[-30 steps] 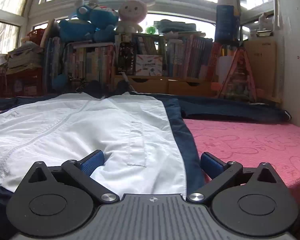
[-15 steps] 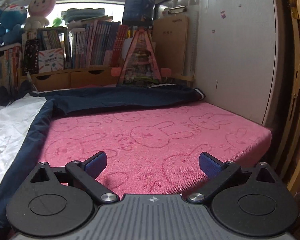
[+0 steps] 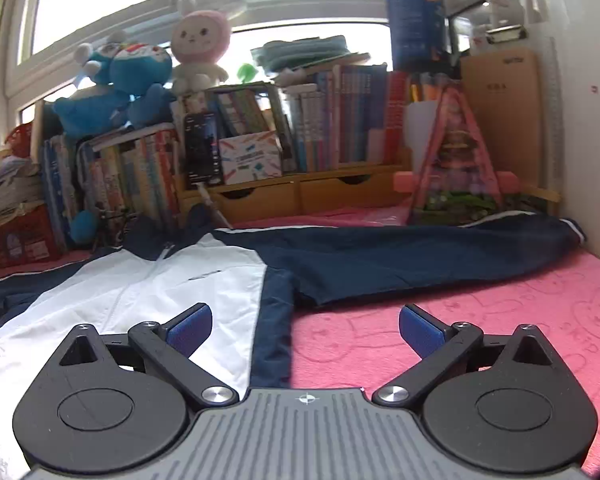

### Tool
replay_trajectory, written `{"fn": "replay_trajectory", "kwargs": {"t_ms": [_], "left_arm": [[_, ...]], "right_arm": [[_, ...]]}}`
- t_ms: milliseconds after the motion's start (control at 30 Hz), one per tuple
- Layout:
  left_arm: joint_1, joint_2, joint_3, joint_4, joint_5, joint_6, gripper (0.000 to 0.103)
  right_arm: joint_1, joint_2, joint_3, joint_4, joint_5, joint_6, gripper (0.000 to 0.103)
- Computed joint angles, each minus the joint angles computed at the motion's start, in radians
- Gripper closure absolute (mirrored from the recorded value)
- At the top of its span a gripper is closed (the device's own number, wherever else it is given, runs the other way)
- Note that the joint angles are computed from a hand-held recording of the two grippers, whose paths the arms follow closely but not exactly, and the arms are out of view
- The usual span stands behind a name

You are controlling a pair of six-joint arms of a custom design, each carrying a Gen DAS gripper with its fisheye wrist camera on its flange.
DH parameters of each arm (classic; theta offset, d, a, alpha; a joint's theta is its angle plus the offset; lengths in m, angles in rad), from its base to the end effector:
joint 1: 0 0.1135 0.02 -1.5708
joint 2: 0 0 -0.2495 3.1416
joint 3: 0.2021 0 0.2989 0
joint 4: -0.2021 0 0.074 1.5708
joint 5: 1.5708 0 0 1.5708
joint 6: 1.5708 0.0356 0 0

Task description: Fold clothes

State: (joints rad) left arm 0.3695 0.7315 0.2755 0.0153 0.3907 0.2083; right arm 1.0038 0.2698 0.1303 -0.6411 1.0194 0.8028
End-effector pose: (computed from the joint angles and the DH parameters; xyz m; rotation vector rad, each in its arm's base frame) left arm 0.2104 0.0669 0.1595 0.0873 1.9744 -0.0177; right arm 0.1027 0.1049 0.1335 0.2497 1.9325 -0.0351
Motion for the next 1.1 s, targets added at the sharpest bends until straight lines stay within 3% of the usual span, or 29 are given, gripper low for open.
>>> {"fn": "replay_trajectory", "kwargs": {"t_ms": [133,267,367,467,533,633,733,833,933,1033,1067,1100], "left_arm": [[-0.091,0.238,0.079,0.144,-0.059,-0.021,0.008],[-0.014,0.486,0.249,0.201,-0.084,-0.141,0.008],[0.084,0.738,0.45,0.25,-0.189,-0.176,0.008],[0.156,0.963,0.667,0.271,-0.337,-0.154,0.009],[0.196,1.094,0.831,0.214,-0.4,-0.193,0.009],[0.236,1.258,1.052,0.096,-0.436,-0.287,0.009],[0.251,1.397,1.229,0.028,-0.451,-0.312,0.012],[0.253,1.5,1.36,-0.001,-0.44,-0.328,0.022],[0.243,1.613,1.531,-0.103,-0.449,-0.375,0.035],[0.24,1.687,1.645,-0.148,-0.466,-0.405,0.08],[0.245,1.692,1.657,-0.139,-0.429,-0.397,0.096],[0.246,1.692,1.664,-0.119,-0.418,-0.371,0.097]], "right_arm": [[-0.028,0.29,0.069,0.309,-0.115,-0.178,0.002],[-0.013,0.527,0.173,0.448,-0.179,-0.333,0.002],[0.008,0.619,0.199,0.518,-0.195,-0.4,0.0],[0.003,0.722,0.222,0.562,-0.209,-0.386,0.0],[-0.001,0.775,0.23,0.584,-0.197,-0.345,0.0],[-0.018,0.809,0.234,0.581,-0.187,-0.266,0.0],[-0.034,0.822,0.242,0.551,-0.182,-0.198,0.0],[-0.047,0.841,0.26,0.505,-0.178,-0.141,0.0],[-0.059,0.903,0.308,0.445,-0.179,-0.099,0.0],[-0.062,0.963,0.357,0.393,-0.173,-0.082,0.001],[-0.062,0.982,0.373,0.377,-0.171,-0.082,0.001],[-0.062,1.001,0.389,0.362,-0.168,-0.081,0.001]]}}
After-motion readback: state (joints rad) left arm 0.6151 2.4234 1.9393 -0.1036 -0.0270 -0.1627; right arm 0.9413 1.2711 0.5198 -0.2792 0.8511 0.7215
